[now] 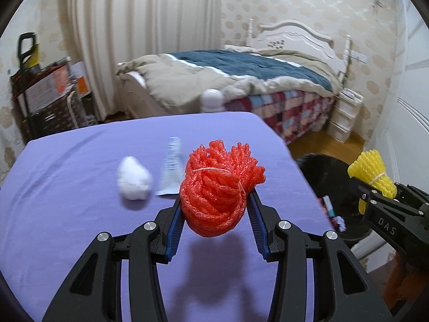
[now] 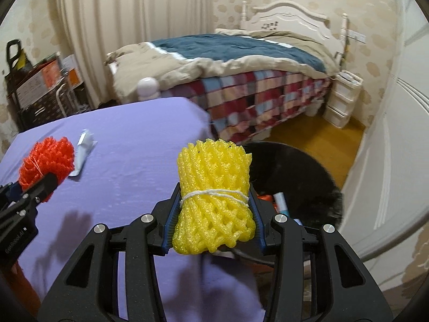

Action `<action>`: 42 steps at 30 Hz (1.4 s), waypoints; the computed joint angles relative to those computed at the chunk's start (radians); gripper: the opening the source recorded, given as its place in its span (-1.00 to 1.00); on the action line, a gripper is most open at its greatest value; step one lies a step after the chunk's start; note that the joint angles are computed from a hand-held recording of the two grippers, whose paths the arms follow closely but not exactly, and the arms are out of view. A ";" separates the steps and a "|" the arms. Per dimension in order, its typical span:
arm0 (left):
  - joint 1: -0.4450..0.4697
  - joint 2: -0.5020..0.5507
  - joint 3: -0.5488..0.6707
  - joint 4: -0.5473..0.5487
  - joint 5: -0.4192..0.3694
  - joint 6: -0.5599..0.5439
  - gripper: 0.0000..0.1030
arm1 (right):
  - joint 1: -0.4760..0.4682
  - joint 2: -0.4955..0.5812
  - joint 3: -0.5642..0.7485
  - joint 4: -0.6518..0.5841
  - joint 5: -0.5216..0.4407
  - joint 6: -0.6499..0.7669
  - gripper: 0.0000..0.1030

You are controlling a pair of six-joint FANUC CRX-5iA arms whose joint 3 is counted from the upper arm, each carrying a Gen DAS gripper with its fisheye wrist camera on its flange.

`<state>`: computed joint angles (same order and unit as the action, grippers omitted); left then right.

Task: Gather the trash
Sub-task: 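Carry the red and yellow foam nets over the black bin with both tools, then open both tools, dropping the red and yellow foam nets into the bin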

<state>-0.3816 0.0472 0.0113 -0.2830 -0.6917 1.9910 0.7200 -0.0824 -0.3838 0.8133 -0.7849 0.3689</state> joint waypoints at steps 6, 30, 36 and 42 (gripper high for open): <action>-0.053 0.104 0.093 0.029 0.001 -0.045 -0.12 | -0.069 -0.016 -0.026 -0.002 0.003 -0.021 -0.16; -0.164 0.433 0.482 0.022 -0.125 -0.132 -0.04 | -0.272 0.072 0.019 -0.042 0.072 0.014 -0.13; -0.166 0.451 0.503 0.026 -0.146 -0.136 0.35 | -0.289 0.073 0.005 -0.024 0.084 -0.014 0.11; -0.171 0.445 0.500 0.008 -0.146 -0.118 0.43 | -0.289 0.072 0.004 -0.030 0.077 -0.024 0.13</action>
